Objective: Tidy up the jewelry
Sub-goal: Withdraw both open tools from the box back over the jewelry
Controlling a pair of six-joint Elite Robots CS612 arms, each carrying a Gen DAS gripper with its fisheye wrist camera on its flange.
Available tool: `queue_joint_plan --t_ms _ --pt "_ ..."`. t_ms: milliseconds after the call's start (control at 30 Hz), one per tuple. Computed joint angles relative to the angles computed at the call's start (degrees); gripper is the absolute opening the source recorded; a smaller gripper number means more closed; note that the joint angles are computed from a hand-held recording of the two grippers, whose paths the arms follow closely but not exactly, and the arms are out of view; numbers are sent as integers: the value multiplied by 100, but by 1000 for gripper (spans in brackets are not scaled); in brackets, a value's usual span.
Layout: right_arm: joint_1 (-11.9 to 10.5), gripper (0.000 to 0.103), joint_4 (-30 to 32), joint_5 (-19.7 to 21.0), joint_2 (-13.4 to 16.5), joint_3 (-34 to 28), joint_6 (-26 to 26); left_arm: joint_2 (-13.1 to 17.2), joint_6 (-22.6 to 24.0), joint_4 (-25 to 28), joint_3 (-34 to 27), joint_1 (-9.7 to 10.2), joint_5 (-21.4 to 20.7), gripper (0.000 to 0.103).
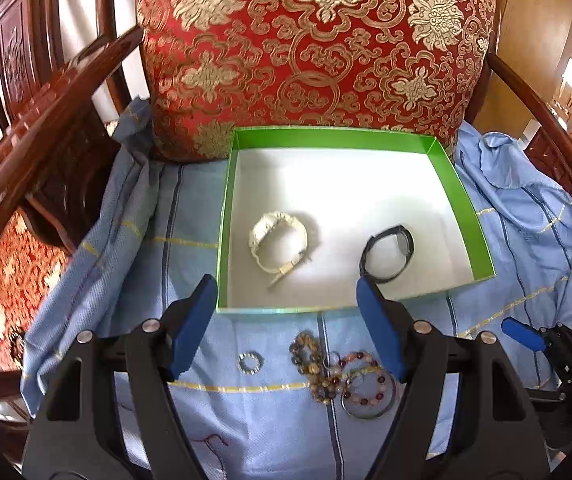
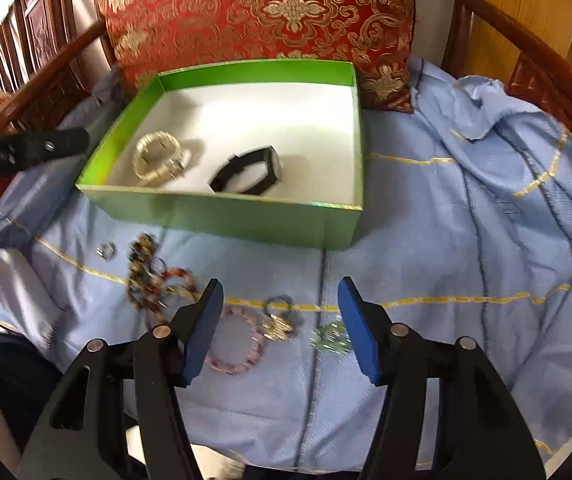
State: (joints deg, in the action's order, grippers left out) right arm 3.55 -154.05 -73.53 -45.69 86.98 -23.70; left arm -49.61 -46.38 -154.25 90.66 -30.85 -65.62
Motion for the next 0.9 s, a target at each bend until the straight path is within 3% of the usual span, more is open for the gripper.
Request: queue_joint_plan --t_ms 233,300,333,367,500,600,900 --pt "73 59 -3 -647 92 -23 94 -55 -47 -41 243 145 -787 74" --pt "66 59 103 -533 100 -45 160 -56 -209 109 290 209 -926 64" --pt "74 59 148 -445 97 -40 121 -55 -247 188 301 223 -953 51" --pt "90 59 154 -403 92 -23 34 -45 -263 290 301 232 -990 47" --pt "213 59 5 -509 96 74 -327 15 -173 385 273 219 -1079 52" --pt "219 59 303 -147 86 78 -494 94 -81 590 150 192 -1036 60" --pt "376 59 538 118 107 119 -788 175 -35 890 -15 174 -1010 68"
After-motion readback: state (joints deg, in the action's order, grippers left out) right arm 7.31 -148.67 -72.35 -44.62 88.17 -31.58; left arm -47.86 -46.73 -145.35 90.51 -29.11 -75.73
